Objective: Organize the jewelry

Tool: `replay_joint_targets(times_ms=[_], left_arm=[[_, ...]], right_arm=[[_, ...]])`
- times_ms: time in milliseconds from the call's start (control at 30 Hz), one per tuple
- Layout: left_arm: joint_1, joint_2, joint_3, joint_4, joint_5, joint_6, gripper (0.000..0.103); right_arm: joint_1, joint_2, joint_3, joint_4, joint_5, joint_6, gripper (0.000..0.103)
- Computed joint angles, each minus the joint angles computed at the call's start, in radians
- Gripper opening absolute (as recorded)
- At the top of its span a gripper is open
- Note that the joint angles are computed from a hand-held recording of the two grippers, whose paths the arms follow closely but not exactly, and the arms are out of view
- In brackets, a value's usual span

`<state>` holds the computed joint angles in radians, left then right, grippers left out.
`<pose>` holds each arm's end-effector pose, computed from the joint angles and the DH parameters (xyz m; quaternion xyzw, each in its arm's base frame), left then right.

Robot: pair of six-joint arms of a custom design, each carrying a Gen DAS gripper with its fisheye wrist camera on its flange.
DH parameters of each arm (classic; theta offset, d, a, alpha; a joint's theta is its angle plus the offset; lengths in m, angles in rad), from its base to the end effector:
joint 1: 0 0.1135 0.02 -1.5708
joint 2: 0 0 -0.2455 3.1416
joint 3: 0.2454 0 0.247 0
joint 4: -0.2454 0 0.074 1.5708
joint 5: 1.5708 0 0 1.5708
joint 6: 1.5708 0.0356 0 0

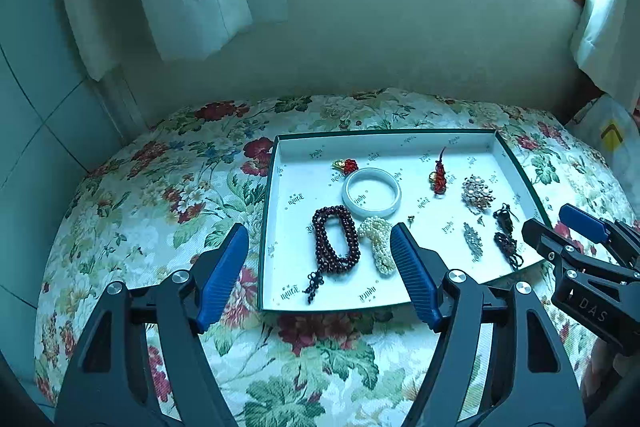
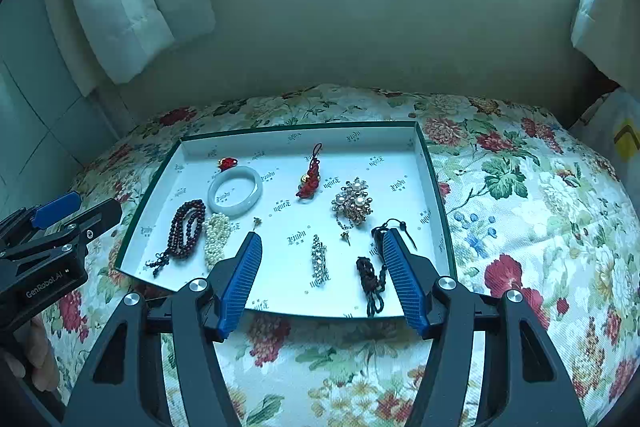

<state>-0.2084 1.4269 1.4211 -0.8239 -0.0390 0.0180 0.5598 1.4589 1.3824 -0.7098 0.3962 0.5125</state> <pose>0.2925 -0.0604 0.3342 0.0983 0.9268 -0.0163 0.3621 0.2713 0.1538 0.3234 0.0538 0.9075 0.0351 0.4151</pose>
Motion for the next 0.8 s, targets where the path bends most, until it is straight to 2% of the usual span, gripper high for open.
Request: replay_joint_targets(times_ms=[167,333,600,800], left_arm=[[0.003,-0.136,-0.015,-0.074,-0.008,-0.005,0.076],[0.013,-0.247,0.013,-0.158,-0.005,-0.015,0.077],[0.003,-0.357,0.110,-0.279,-0.007,-0.024,0.078],[-0.023,-0.401,0.232,-0.365,-0.011,-0.029,0.082]], right_arm=[[0.098,-0.110,-0.046,-0.069,0.078,0.050,0.063],[0.209,-0.191,-0.023,-0.163,0.180,0.104,0.063],[0.455,-0.214,0.141,-0.376,0.419,0.207,0.063],[0.647,-0.174,0.290,-0.585,0.609,0.353,0.068]])
